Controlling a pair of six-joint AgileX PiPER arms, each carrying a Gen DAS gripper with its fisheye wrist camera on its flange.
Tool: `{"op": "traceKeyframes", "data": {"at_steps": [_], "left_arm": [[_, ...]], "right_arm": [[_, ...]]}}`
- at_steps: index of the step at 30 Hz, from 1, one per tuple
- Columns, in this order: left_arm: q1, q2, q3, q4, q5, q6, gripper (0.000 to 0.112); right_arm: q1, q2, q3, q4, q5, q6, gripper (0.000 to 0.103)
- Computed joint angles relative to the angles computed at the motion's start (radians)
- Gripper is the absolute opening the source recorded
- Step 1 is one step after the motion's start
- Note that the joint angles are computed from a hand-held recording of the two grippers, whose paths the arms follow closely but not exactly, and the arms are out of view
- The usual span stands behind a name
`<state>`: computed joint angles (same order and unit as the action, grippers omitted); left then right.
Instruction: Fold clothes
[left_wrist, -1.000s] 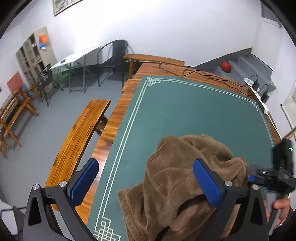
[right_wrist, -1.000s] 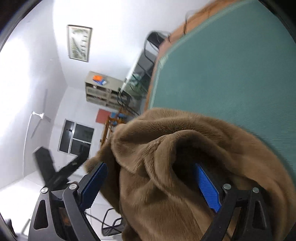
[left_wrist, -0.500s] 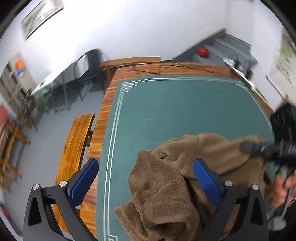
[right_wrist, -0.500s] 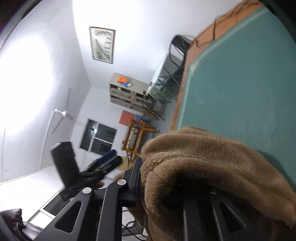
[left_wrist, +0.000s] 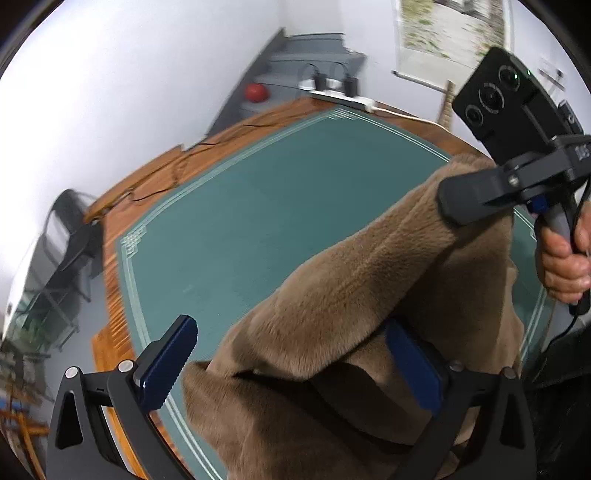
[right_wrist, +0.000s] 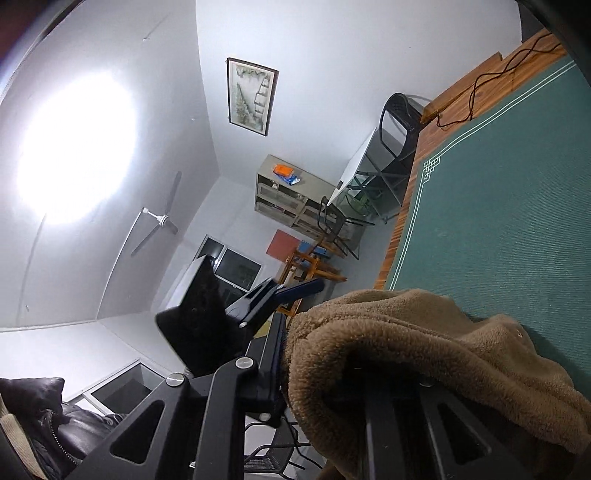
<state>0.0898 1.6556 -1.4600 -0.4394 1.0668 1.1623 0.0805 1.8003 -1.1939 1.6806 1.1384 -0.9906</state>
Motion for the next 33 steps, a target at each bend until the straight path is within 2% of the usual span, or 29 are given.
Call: {"op": "traceKeyframes", "data": {"at_steps": [3,6,8,11,13,14,16,17,18,19,23,27,30,33], "left_arm": [[-0.009,0.083,-0.08,0.013,0.061,0.012,0.093],[-0.034,0.14,-0.13,0.05,0.094,-0.011,0.073],[-0.049,0.17,-0.155,0.064,0.113,-0.029,0.045],[-0.065,0.185,-0.167,0.073,0.109,-0.062,0.022],[-0.067,0.182,-0.167,0.064,0.1,-0.079,0.019],[-0.06,0.178,-0.169,0.054,0.091,-0.088,0.017],[-0.037,0.163,-0.168,0.035,0.064,-0.122,0.016],[-0.026,0.156,-0.168,0.027,0.049,-0.141,0.015],[-0.008,0.154,-0.177,0.016,0.047,-0.158,0.015],[0.013,0.156,-0.191,0.002,0.052,-0.174,0.015],[0.077,0.136,-0.209,-0.04,0.055,-0.218,0.015],[0.121,0.105,-0.224,-0.082,0.067,-0.238,0.015],[0.149,0.1,-0.257,-0.106,0.085,-0.26,0.015],[0.17,0.1,-0.293,-0.124,0.111,-0.296,0.015]], "right_arm": [[-0.014,-0.024,0.028,0.0,0.01,-0.004,0.02],[-0.018,-0.036,0.038,-0.008,0.017,-0.012,0.02],[-0.013,-0.046,0.041,-0.018,0.011,-0.011,0.02],[-0.004,-0.067,0.043,-0.047,-0.026,0.006,0.021],[-0.009,-0.096,0.059,-0.073,-0.071,0.019,0.023],[-0.012,-0.111,0.067,-0.086,-0.094,0.026,0.029],[-0.024,-0.154,0.097,-0.116,-0.149,0.036,0.049],[-0.033,-0.179,0.118,-0.122,-0.176,0.031,0.069],[-0.051,-0.22,0.158,-0.122,-0.207,0.015,0.079],[-0.08,-0.272,0.213,-0.121,-0.233,-0.005,0.079],[-0.234,-0.408,0.376,-0.195,-0.231,0.023,0.079],[-0.337,-0.522,0.493,-0.477,-0.287,0.154,0.079],[-0.335,-0.572,0.563,-0.629,-0.303,0.201,0.079],[-0.256,-0.592,0.609,-0.721,-0.339,0.236,0.079]]}}
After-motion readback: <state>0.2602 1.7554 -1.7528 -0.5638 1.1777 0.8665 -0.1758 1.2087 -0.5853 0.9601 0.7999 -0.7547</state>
